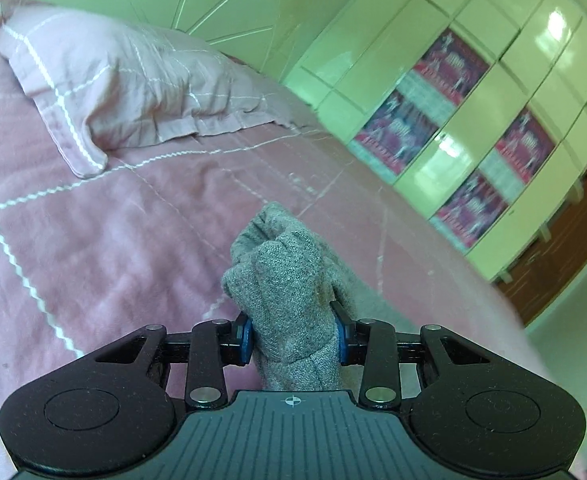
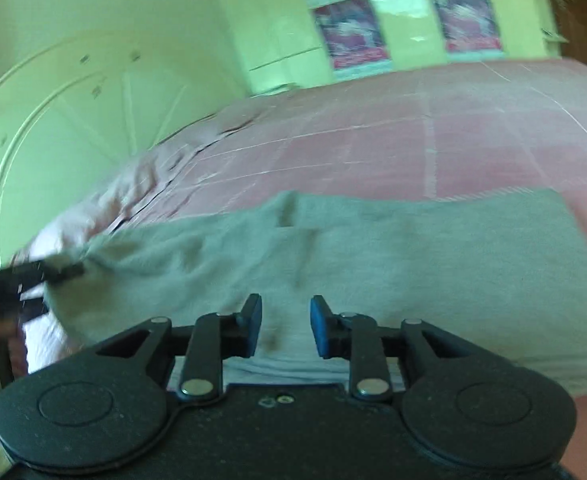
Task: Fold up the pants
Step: 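Grasp the cuff end with the left tool while the right tool grasps the waistband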
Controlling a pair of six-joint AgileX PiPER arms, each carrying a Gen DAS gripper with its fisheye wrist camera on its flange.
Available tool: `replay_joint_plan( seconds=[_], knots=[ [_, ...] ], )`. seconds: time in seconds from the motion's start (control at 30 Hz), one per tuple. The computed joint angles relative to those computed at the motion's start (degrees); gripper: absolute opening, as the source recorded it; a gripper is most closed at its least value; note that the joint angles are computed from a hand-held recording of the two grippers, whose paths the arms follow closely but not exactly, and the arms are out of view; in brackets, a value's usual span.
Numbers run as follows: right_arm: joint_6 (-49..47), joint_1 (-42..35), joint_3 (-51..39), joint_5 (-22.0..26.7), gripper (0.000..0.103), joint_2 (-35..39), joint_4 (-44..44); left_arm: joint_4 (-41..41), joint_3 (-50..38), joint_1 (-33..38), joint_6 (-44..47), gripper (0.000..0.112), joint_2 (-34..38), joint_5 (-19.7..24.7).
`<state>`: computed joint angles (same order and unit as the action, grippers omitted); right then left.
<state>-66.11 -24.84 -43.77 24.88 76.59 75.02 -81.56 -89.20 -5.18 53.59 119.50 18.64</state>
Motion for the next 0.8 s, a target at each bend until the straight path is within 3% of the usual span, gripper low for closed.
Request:
replay_joint_plan(
  seconds=[0.07,0.13,0.23,0.33,0.47,0.53,0.6,0.67,0.7,0.8],
  knots=[
    [-0.8,-8.5,1.4,4.6,0.021,-1.2,2.5,-4.1,2.5,-3.0,7.2,0.037,-3.6,-4.5],
    [-2.8,-16.4,2.3,8.8,0.021,-1.6,5.0,-3.3,1.7,-6.5,9.8,0.037,-5.9,-6.8],
    [-4.0,-27.1,2.5,15.6,0.022,-0.5,8.0,12.0,-3.0,-13.7,0.0,0.037,-7.2,-9.8],
    [-6.0,-35.3,2.4,20.9,0.023,1.2,10.1,29.2,-10.4,-21.7,-12.8,0.037,-5.4,-9.6],
    [-7.5,-44.9,2.4,26.3,0.024,3.8,12.0,49.9,-23.5,-32.7,-31.7,0.037,0.8,-3.4],
    [-7.8,-48.3,2.0,28.4,0.027,5.7,12.9,50.0,-32.8,-36.8,-33.8,0.041,6.3,4.6],
    [-7.9,-51.1,1.3,30.1,0.030,8.1,13.5,46.9,-39.4,-39.8,-34.7,0.084,11.8,11.5],
    [-6.4,-53.2,-0.8,32.3,0.031,11.0,13.2,50.3,-36.9,-41.6,-40.4,0.086,11.1,11.3],
    [-5.8,-54.1,-1.5,34.0,0.032,12.1,13.1,49.5,-32.2,-41.5,-40.6,0.086,8.7,9.2],
    [-4.4,-53.2,-3.6,38.3,0.038,14.9,12.2,43.8,-15.7,-38.1,-34.2,0.086,-1.0,3.1]
  ],
)
